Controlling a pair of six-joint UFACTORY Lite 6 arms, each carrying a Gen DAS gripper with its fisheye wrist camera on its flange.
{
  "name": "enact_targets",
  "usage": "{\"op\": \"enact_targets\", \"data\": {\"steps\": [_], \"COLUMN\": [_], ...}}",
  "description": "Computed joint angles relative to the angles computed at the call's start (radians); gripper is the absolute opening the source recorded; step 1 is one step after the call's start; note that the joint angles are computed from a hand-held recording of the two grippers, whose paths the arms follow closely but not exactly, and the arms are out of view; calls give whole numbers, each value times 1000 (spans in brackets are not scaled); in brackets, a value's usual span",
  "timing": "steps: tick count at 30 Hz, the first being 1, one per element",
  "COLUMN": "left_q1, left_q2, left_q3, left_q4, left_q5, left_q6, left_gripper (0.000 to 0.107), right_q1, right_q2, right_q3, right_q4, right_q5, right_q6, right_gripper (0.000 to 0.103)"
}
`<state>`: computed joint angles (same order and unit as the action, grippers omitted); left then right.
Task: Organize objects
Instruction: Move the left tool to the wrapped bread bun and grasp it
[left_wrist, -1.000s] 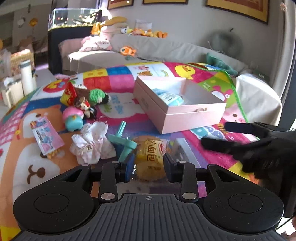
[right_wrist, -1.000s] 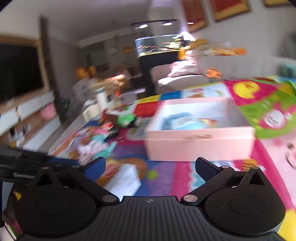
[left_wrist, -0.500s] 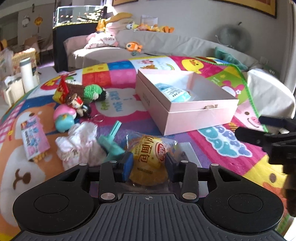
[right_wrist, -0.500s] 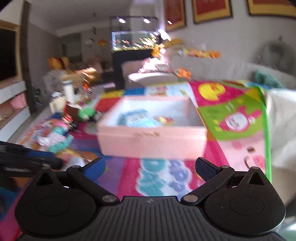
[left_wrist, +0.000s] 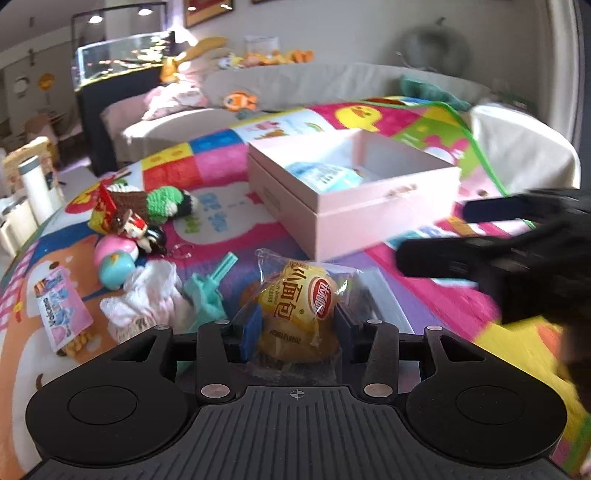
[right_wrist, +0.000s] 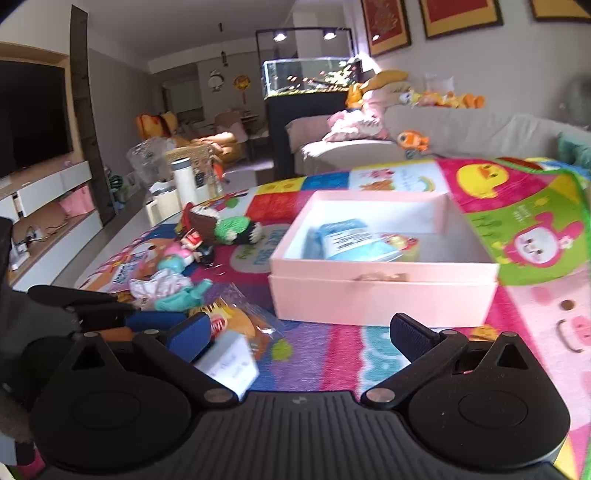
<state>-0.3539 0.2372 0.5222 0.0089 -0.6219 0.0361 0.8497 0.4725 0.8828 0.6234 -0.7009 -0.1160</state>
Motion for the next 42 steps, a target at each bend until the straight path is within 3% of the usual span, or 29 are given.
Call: {"op": "enact_targets", "data": {"steps": [5, 8, 14, 18, 22, 24, 26, 29, 35, 42], "left_q1": [5, 13, 24, 26, 22, 30, 34, -20, -49, -32], "left_q2": [-86, -119, -154, -108, -87, -96, -109, -113, -42, -25], "left_q3": [-88, -115, -108, -46, -29, -21, -20, -43, -7, 4], "left_q4": [79, 104, 81, 76, 88, 148, 229, 92, 18, 65], "left_q5": [5, 10, 6, 51, 74, 113, 141, 120, 92, 91], "left_q6": [-38, -56, -34, -10, -23, -97, -183, -38, -11, -103], "left_gripper": [47, 47, 46, 46, 46, 46, 47, 49, 61, 60], "right_q1": [-37, -13, -34, -93, -123, -94, -43, 28, 15, 51], "right_q2": [72, 78, -3, -60, -142, -158, -146, -112, -103, -77], "right_q3": [90, 80, -76, -190, -305, -317, -301, -272, -267, -229], "right_q4": [-83, 92, 249, 128, -185, -277, -249, -116, -124, -176], "right_q5": [107, 62, -35, -19, -18, -7, 7, 4, 48, 71], "right_q6": [49, -131, -252, -85, 167, 185, 96, -70, -26, 19], "right_gripper": [103, 103, 103, 103, 103, 103, 103, 103, 103, 103]}}
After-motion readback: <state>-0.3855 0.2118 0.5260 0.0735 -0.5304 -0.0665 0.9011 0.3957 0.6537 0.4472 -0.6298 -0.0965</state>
